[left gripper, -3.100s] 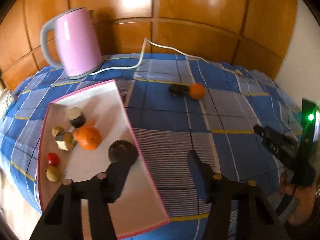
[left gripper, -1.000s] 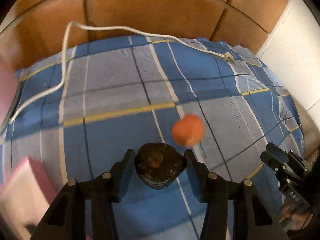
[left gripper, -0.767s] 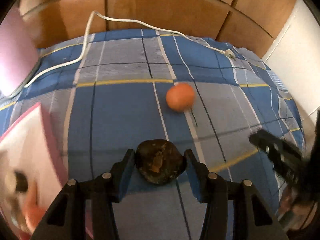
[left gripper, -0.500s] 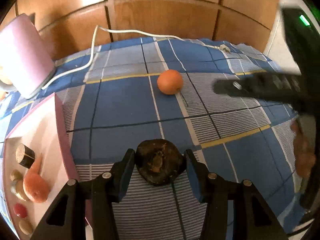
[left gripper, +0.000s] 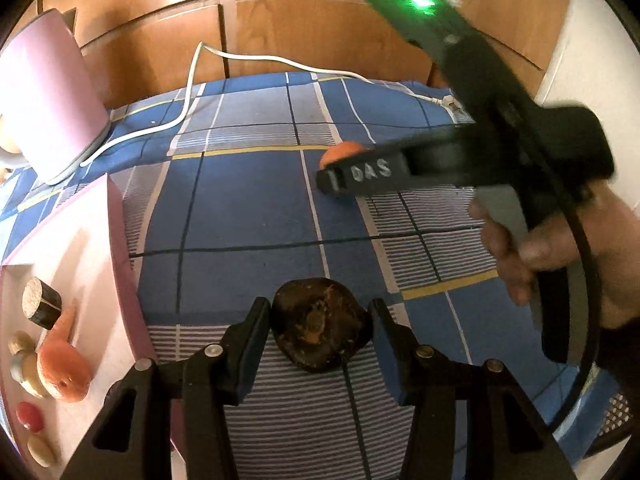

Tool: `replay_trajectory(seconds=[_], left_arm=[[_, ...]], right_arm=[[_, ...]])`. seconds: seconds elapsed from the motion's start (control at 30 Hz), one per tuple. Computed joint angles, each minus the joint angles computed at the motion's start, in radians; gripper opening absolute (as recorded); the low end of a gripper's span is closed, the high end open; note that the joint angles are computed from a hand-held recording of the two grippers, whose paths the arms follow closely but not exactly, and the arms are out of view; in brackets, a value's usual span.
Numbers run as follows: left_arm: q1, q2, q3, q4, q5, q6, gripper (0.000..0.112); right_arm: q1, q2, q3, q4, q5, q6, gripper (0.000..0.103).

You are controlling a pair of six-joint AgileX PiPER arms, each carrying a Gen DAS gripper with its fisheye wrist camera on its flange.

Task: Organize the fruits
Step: 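Lift the dark piece with the left gripper while the right gripper grasps the orange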

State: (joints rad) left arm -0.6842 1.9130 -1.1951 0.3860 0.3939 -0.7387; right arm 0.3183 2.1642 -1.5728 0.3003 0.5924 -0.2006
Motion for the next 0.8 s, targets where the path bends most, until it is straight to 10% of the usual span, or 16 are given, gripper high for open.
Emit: replay_trajectory(seconds=[0.53,0.63,0.8], left_arm=[[0.004,-0.072,0.091,-0.1,-0.11,0.043,0.05],[-0.025,-0.094,0.129,-0.15,-0.145,0.072,0.05],[-0.094,-0.072,0.121,-0.051,-0.128,-0.046,0.05]], right_arm=[[-0.066,-0.515,0.833,-0.184,-0.419,0.282,0.04],[-0.085,-0.553,0.895,-0.057,-0.463,0.164,0.04],[-0.076,-0.577,0.916,-0.258,-0.467,0.369,0.04]])
